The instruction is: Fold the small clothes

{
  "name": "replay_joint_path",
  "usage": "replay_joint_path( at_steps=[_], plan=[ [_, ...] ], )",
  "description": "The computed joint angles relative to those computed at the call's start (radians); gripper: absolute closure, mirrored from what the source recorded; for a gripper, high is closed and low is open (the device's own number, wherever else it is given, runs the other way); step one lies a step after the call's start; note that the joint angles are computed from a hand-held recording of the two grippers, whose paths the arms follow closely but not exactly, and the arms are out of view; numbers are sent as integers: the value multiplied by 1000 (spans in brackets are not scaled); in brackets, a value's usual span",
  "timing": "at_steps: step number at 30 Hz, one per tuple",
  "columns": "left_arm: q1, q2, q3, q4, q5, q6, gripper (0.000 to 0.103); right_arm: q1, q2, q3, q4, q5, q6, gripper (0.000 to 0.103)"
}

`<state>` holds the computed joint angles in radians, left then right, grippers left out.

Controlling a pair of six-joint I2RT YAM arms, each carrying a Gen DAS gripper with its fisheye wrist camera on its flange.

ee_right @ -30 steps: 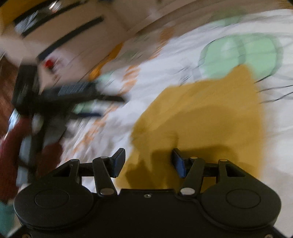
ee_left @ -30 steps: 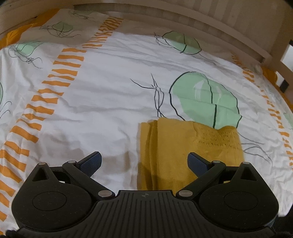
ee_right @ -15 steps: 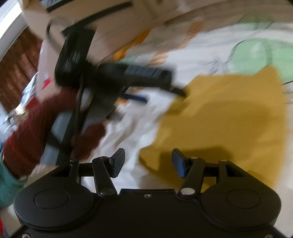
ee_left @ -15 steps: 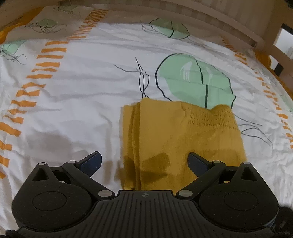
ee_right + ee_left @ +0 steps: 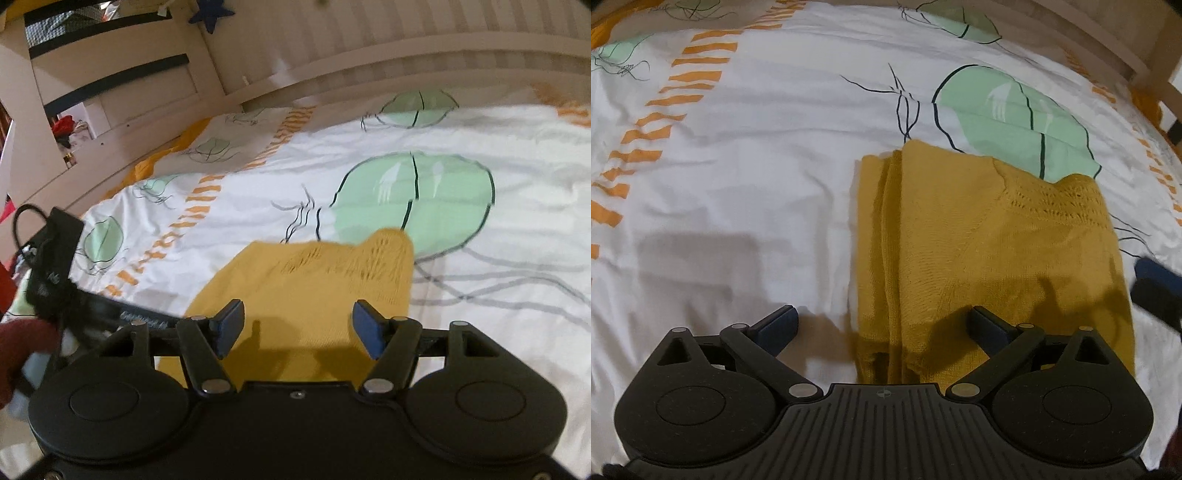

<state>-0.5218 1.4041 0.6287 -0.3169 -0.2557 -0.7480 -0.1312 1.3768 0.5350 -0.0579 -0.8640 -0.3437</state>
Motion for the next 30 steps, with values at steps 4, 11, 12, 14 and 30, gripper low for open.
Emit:
replay_joint_path(
  at_steps=[4, 11, 12, 14, 30],
  plan=[
    [-5, 0, -2, -1, -6, -3, 2, 56, 81, 25, 101, 38, 37, 34],
    [-2, 5, -2, 7, -1, -7, 2, 138, 287, 136, 145, 129, 90, 33],
    [-2, 5, -3, 8, 0, -7, 2, 148, 309, 150, 153, 143, 105, 33],
    [-2, 5, -3, 8, 0, -7, 1, 176, 333, 169, 169, 185, 121, 33],
    [-28, -198, -120, -41, 78, -87, 4, -50, 264, 179, -7, 30, 57, 18]
  ],
)
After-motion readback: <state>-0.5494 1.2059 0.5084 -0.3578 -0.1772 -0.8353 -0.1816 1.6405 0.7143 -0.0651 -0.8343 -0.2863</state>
